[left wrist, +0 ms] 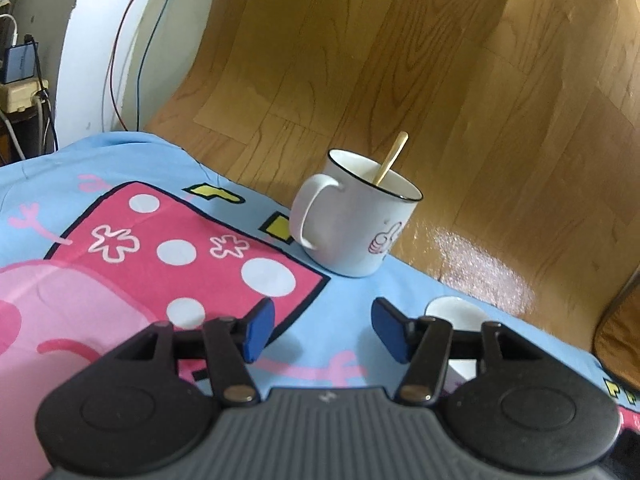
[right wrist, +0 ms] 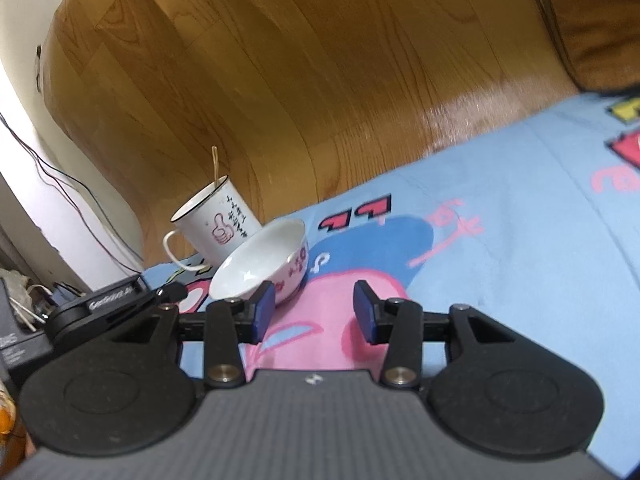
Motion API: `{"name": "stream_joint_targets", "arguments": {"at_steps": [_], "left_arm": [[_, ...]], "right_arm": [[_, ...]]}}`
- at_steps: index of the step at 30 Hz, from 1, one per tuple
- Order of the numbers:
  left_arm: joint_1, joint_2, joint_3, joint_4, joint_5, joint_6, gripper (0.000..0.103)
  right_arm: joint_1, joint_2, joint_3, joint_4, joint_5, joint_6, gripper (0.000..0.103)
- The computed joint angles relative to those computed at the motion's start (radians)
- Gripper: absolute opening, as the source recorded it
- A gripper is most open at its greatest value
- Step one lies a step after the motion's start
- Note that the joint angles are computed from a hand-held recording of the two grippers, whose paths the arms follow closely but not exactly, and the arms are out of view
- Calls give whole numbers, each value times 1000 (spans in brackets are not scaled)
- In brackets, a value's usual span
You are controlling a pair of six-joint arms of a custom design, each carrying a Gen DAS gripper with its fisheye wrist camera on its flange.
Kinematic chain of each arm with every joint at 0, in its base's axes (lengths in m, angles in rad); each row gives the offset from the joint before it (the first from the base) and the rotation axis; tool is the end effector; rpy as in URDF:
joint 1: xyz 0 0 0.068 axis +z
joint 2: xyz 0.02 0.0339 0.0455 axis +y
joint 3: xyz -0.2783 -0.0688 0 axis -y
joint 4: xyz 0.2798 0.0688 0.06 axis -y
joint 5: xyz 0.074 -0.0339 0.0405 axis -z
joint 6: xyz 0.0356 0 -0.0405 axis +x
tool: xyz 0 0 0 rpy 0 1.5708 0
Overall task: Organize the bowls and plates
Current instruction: 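Grasp the rim of the white floral bowl with the right tool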
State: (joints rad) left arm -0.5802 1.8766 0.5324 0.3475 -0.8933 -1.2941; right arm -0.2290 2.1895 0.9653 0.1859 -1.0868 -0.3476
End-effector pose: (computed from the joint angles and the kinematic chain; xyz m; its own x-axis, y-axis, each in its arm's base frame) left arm 0.2472 -0.1289 0.0388 -0.1820 -0.6017 -0.7777 -0.6784 0.6494 -0.3437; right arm 0.3761 -0.0553 0.0194 -0.6758 -0.0052 -0.7371 -0.5980 0.5886 0.5440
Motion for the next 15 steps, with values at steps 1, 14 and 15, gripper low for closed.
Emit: {"name": "stream_joint_targets", "arguments": {"at_steps": [1, 14, 15], "left_arm": [[2, -10, -10, 13, 13, 7, 54], [25, -26, -75, 227, 128, 136, 49], [29, -26, -79, 244, 145, 147, 48]], "right_arm": [[10, -6, 9, -12, 12, 16, 47], [177, 40, 179, -247, 174, 80, 17], [180, 32, 171, -247, 188, 73, 10]]}}
